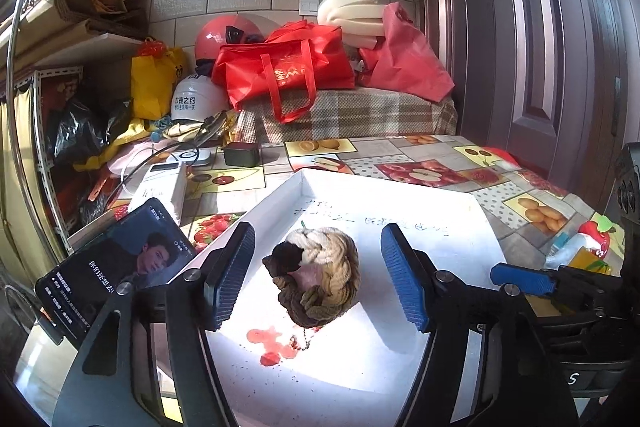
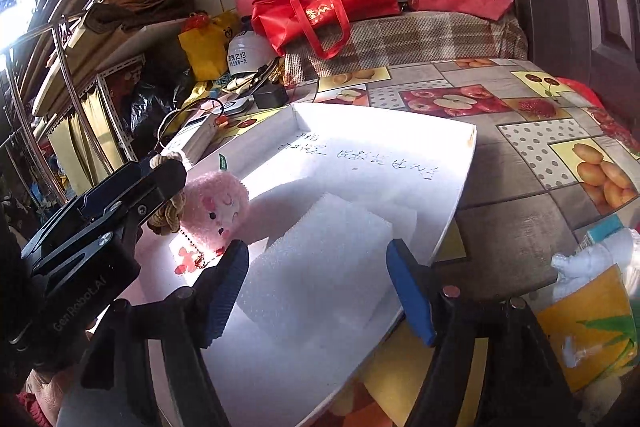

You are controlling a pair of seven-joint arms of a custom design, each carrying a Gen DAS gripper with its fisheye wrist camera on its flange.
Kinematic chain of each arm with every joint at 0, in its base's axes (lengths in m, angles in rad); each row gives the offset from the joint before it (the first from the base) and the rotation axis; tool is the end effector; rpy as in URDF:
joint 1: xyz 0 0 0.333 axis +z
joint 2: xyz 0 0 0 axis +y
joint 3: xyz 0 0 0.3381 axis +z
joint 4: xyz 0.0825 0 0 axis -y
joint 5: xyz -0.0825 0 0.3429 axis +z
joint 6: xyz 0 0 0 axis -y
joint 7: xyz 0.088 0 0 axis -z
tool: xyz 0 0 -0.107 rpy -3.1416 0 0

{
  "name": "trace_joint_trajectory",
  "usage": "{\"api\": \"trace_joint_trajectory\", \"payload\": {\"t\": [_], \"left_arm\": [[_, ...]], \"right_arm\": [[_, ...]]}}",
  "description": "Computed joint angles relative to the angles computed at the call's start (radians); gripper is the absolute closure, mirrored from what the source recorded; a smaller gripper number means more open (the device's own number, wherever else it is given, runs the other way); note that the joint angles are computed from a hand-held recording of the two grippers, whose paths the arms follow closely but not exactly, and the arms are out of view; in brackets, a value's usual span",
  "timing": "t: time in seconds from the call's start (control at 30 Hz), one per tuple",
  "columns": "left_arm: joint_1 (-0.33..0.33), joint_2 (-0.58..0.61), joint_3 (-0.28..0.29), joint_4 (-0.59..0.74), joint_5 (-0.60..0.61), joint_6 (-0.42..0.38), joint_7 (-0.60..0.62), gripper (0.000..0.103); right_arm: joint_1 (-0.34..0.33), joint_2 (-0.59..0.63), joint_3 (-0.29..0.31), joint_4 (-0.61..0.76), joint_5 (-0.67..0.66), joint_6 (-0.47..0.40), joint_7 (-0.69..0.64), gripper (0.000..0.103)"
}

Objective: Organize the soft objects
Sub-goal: 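Carry the rope and foam block into the white box and open both tools, then move both tools back from the box to the pile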

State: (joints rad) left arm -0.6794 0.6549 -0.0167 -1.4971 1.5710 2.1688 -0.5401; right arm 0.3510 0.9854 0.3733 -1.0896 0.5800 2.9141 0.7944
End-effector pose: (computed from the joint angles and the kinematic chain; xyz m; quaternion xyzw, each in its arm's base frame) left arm 0.5748 -0.4261 0.3582 -0.6780 0.4461 -0.3442 0.4721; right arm 0.6994 0.3913 0.3575 -0.7929 0.3784 -0.0910 0.4689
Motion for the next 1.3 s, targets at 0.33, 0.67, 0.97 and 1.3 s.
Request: {"api": "trace_joint_trajectory", "payload": {"t": [0.33,0.67,0.97,1.3], "left_arm": [[-0.009,-0.036,-0.014,-0.067,0.071,-0.071,-0.121,0.0],[-0.006,-0.057,-0.03,-0.105,0.073,-0.128,-0.199,0.0],[-0.01,-0.039,-0.05,-0.077,0.081,-0.101,-0.154,0.0],[-0.069,0.074,-0.016,0.121,0.068,0.055,0.073,0.0]], "right_arm": [[-0.033,-0.031,0.092,-0.119,-0.022,0.245,-0.07,0.001],[-0.227,-0.001,0.379,-0.268,-0.178,0.468,-0.071,0.001],[-0.434,-0.007,0.554,-0.479,-0.359,0.543,-0.012,0.0],[-0.53,0.01,0.588,-0.544,-0.493,0.682,0.119,0.0]]}}
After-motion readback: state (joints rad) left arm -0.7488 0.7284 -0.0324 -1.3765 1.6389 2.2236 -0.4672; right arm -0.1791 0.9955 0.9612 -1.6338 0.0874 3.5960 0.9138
